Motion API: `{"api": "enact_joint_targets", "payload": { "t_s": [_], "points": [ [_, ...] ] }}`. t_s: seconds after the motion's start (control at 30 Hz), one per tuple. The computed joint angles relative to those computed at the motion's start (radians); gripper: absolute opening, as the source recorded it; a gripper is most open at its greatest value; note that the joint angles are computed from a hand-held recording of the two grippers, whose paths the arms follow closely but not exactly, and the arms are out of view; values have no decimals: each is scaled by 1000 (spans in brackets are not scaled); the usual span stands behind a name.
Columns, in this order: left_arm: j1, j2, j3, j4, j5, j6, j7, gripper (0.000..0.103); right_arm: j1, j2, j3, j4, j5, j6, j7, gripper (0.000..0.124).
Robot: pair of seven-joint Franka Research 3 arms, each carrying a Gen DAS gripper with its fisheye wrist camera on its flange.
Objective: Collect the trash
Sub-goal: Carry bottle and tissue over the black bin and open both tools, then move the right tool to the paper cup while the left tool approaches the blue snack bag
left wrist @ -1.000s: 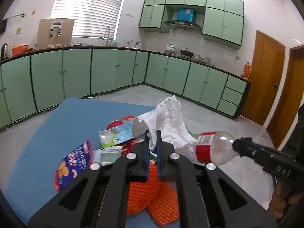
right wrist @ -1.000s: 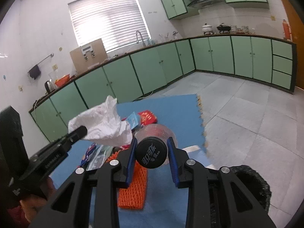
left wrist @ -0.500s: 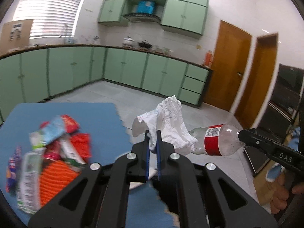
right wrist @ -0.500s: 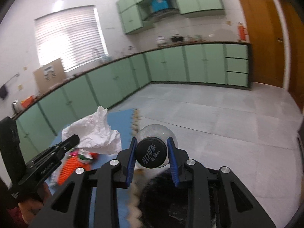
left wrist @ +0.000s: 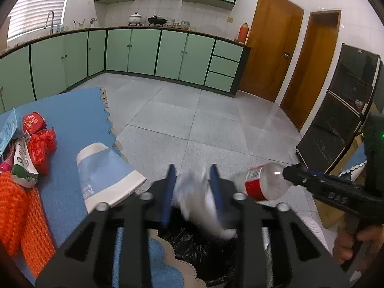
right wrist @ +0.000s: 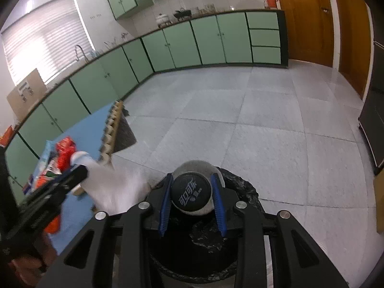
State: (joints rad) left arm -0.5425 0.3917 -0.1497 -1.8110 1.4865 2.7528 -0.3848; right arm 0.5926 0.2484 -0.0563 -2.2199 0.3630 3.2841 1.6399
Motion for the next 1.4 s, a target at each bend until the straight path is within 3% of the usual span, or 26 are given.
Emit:
{"api": "enact_joint_targets", "payload": {
  "t_s": [0.07,0.17,0.37,0.57,0.63,0.7,0.87,1.07,1.2,1.4],
  "points": [
    [7,-2,2,-4,-4,9,-3,33,21,29,-31,26,-2,-40,11,33],
    [7,-19,5,-17,6,-11,-14,38,-67,53,48,53,-7,-57,16,43],
    [20,-137,-20,-133,19,-125,-53,55,-74,43,69,60,-40,-29,28,55],
    [44,-288,-89,-289,4,-332,-74,70,-251,63,318,96,-80,62,-27,77],
    [58,-335,-111,-339,-14,-392,-82,72,-210,79,299,120,-86,82,-41,81],
    [72,-377,-132,-386,-42,-441,-92,73,-114,109,236,160,-78,101,-76,84],
    [98,-435,-172,-449,-123,-540,-96,74,-28,209,202,285,-73,79,-122,84],
    [125,-469,-185,-498,-164,-567,-121,74,51,312,143,431,-58,-7,-141,84],
    [136,-477,-191,-502,-167,-573,-113,75,17,357,171,492,-66,-67,-147,84],
    [145,-463,-190,-489,-156,-566,-111,76,-84,399,277,545,-67,-153,-192,79]
  ]
}}
